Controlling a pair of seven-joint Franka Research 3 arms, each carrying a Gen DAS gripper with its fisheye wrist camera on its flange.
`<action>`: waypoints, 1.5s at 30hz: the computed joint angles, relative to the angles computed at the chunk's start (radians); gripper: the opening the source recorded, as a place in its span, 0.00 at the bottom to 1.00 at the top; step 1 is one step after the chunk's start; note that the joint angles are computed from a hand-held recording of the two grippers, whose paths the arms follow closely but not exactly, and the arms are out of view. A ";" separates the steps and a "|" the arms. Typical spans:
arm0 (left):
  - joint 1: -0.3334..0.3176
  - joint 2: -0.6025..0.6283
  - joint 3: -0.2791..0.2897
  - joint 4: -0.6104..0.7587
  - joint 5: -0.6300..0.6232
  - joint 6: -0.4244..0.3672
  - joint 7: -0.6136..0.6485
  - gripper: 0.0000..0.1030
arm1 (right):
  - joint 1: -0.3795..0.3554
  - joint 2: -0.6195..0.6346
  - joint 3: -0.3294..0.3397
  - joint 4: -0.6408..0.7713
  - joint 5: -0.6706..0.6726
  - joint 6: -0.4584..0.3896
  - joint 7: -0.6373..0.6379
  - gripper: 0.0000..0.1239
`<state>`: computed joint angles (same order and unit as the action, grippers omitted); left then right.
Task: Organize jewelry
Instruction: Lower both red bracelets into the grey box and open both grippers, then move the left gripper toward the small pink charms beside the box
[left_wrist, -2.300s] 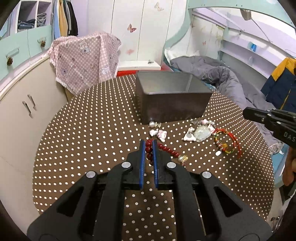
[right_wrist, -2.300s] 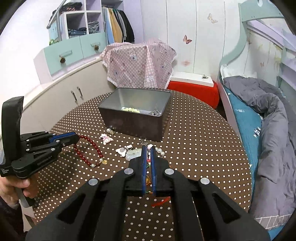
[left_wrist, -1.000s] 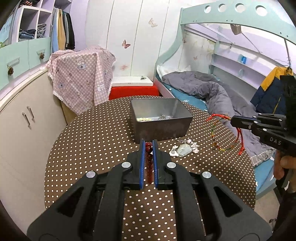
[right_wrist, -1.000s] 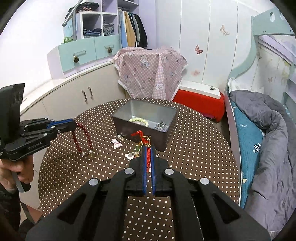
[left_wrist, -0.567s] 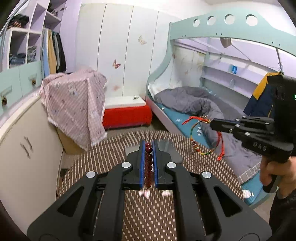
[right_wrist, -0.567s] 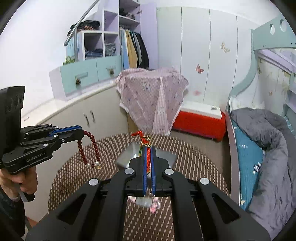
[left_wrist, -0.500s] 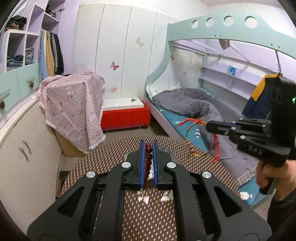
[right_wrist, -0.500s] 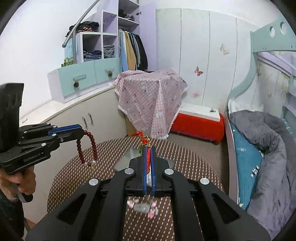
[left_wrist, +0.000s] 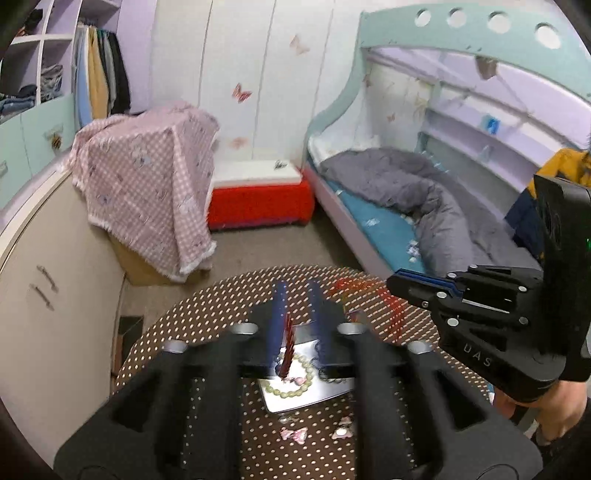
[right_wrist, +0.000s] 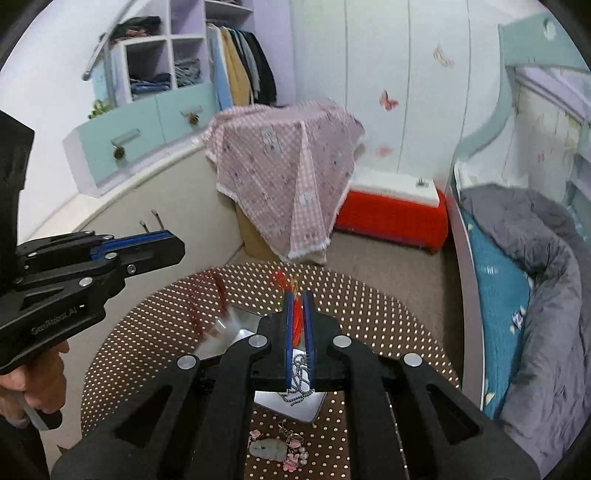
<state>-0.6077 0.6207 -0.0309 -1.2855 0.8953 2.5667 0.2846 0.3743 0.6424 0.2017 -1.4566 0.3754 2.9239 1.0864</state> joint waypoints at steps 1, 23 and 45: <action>-0.017 -0.009 0.019 -0.014 0.024 -0.007 -0.044 0.90 | 0.008 0.001 -0.015 -0.004 0.001 0.000 0.023 0.14; -0.110 -0.276 -0.093 -0.344 0.546 -0.414 -0.529 0.94 | -0.421 -0.189 0.462 -0.410 0.016 0.422 -0.007 0.77; -0.076 -0.319 -0.205 -0.475 0.602 -0.512 -0.672 0.94 | -0.560 -0.255 0.547 -0.642 -0.307 0.591 0.296 0.77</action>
<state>-0.6836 0.3013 -0.2357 -1.7604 1.4977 2.0544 -0.3873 -0.1862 0.3870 0.7490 -2.0989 0.0689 3.5145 1.3824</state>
